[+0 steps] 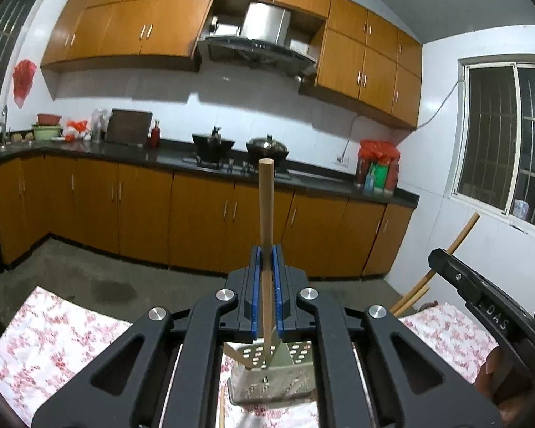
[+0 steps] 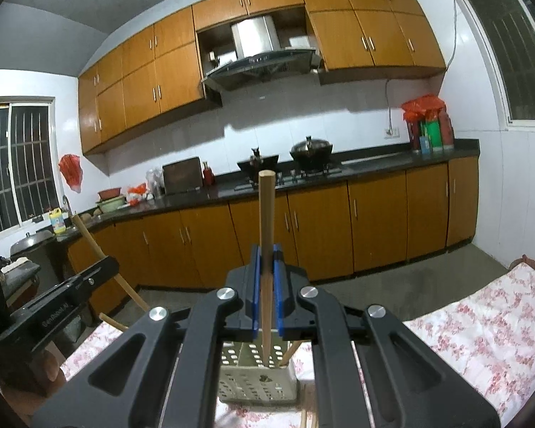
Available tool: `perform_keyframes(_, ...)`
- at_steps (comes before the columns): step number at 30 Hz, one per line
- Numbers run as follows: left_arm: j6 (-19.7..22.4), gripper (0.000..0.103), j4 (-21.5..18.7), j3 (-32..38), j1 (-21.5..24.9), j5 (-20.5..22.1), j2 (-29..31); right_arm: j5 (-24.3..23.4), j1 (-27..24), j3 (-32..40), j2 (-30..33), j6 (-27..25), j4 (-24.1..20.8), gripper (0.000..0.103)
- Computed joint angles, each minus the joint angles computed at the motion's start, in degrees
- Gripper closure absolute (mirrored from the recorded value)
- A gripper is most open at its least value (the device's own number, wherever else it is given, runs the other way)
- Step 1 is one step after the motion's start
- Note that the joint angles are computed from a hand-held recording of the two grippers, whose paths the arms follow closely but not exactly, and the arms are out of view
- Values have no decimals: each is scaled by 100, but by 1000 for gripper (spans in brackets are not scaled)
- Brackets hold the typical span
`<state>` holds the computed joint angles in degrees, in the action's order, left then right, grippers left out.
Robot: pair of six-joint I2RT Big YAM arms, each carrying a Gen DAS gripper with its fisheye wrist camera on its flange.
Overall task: Organize utensils
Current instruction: 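Raise the left tool's chopstick and drop it into the holder while the right tool does likewise, then bring both open tools back down to the remaining chopsticks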
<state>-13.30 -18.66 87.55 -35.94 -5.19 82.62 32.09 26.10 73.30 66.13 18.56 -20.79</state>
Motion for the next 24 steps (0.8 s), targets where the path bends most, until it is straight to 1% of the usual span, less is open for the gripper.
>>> perform_keyframes(5, -99, 95, -143, -7, 64, 54, -32, 13, 29, -54, -46, 25, -14, 89)
perform_keyframes(6, -117, 94, -163, -12, 79, 63, -47, 72, 77, -52, -55, 26, -11, 87)
perform_keyframes(9, -160, 94, -193, -7, 104, 68, -84, 169, 136, -85, -140, -16, 9, 86)
perform_keyframes(11, -180, 83, -195, 6, 101, 26, -112, 248, 189, -108, -217, -37, 1, 86)
perform_keyframes(13, -202, 80, -159, -38, 88, -11, -193, 380, 264, -154, -345, -69, -16, 86)
perform_keyframes(15, -209, 80, -122, -83, 84, -29, -276, 490, 329, -190, -472, -79, -69, 85)
perform_keyframes(17, -232, 78, -59, -207, 113, -35, -439, 678, 419, -291, -629, -35, -118, 81)
perform_keyframes(19, -287, 76, -18, -330, 156, 4, -589, 868, 495, -446, -848, 114, -255, 80)
perform_keyframes(21, -322, 73, -10, -507, 197, -17, -774, 1053, 547, -622, -1056, 354, -515, 80)
perform_keyframes(23, -284, 68, -89, -761, 221, -197, -1011, 1211, 574, -801, -1212, 711, -916, 78)
perform_keyframes(24, -247, 67, -124, -871, 227, -295, -1093, 1216, 555, -884, -1267, 878, -1107, 78)
